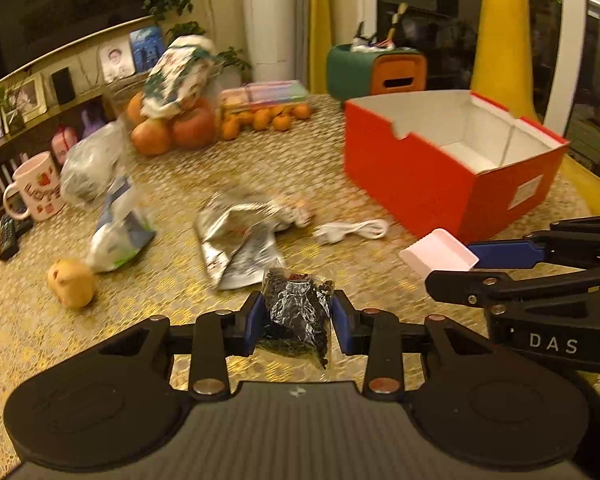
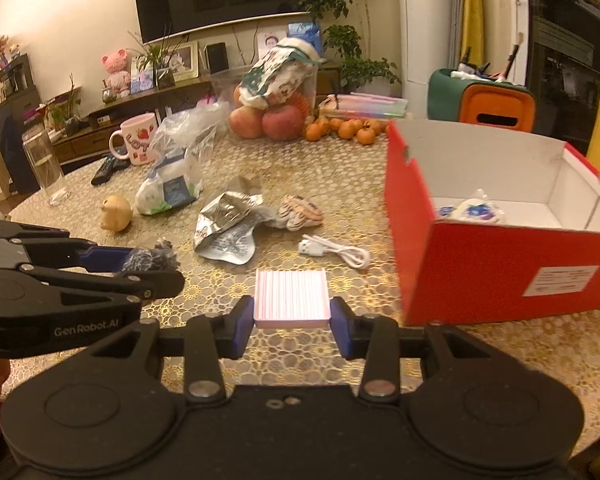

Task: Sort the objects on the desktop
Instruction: 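Carry the hair-tie bag and pink pad with both grippers into the red box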

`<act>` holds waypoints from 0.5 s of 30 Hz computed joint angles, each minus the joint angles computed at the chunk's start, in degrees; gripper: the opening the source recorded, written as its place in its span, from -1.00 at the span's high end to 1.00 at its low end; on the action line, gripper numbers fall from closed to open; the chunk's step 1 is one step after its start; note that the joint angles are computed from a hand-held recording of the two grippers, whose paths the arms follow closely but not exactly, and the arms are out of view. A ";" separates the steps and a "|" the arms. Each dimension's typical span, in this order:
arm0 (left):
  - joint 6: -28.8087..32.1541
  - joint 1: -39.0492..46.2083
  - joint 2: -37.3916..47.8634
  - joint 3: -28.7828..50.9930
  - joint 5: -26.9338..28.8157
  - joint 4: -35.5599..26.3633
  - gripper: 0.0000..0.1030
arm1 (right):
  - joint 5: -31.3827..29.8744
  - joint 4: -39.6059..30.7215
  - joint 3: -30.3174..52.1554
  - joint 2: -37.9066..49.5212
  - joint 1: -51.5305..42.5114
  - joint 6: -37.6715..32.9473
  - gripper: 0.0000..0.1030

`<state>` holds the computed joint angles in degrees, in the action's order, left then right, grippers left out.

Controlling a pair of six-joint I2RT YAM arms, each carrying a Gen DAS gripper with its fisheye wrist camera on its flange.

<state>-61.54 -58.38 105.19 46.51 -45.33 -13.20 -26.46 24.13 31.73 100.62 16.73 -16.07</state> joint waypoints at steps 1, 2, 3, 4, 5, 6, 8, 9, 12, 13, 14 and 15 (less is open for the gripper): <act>0.53 -0.17 0.19 1.03 -0.18 -0.40 0.32 | -0.72 -0.78 -0.03 -0.78 -1.02 -0.67 0.23; 1.04 -0.30 0.44 2.11 -0.32 -0.84 0.32 | -1.30 -1.45 -0.05 -1.42 -1.93 -1.24 0.23; 1.49 -0.41 0.62 3.11 -0.37 -1.21 0.32 | -1.81 -2.19 -0.01 -2.07 -2.79 -1.73 0.23; 2.04 -0.48 0.75 3.98 -0.36 -1.33 0.32 | -2.49 -3.15 0.15 -2.78 -3.88 -2.37 0.23; 2.65 -0.53 0.93 4.92 -0.35 -1.44 0.32 | -2.91 -3.74 0.30 -3.21 -4.60 -2.81 0.23; 3.28 -0.56 1.24 5.97 -0.33 -1.66 0.32 | -3.45 -4.58 0.49 -3.80 -5.57 -3.46 0.23; 4.79 -0.56 1.88 7.95 -0.36 -1.78 0.32 | -4.57 -6.29 1.23 -4.75 -7.55 -4.74 0.23; 5.47 -0.61 2.25 8.99 -0.46 -1.96 0.32 | -4.99 -7.03 1.70 -4.98 -8.35 -5.28 0.23; 7.99 -0.38 3.28 12.00 -0.43 -2.10 0.32 | -6.60 -9.05 3.01 -5.58 -11.05 -6.69 0.23; 8.89 -0.20 3.61 13.00 -0.31 -2.08 0.32 | -7.08 -9.80 3.65 -5.61 -11.91 -7.18 0.23; 9.79 -0.07 3.89 13.86 -0.23 -1.91 0.32 | -7.34 -10.36 4.16 -5.70 -12.55 -7.49 0.23; 10.67 0.07 4.29 14.86 -0.16 -1.85 0.32 | -7.78 -10.72 4.47 -5.77 -13.40 -7.96 0.23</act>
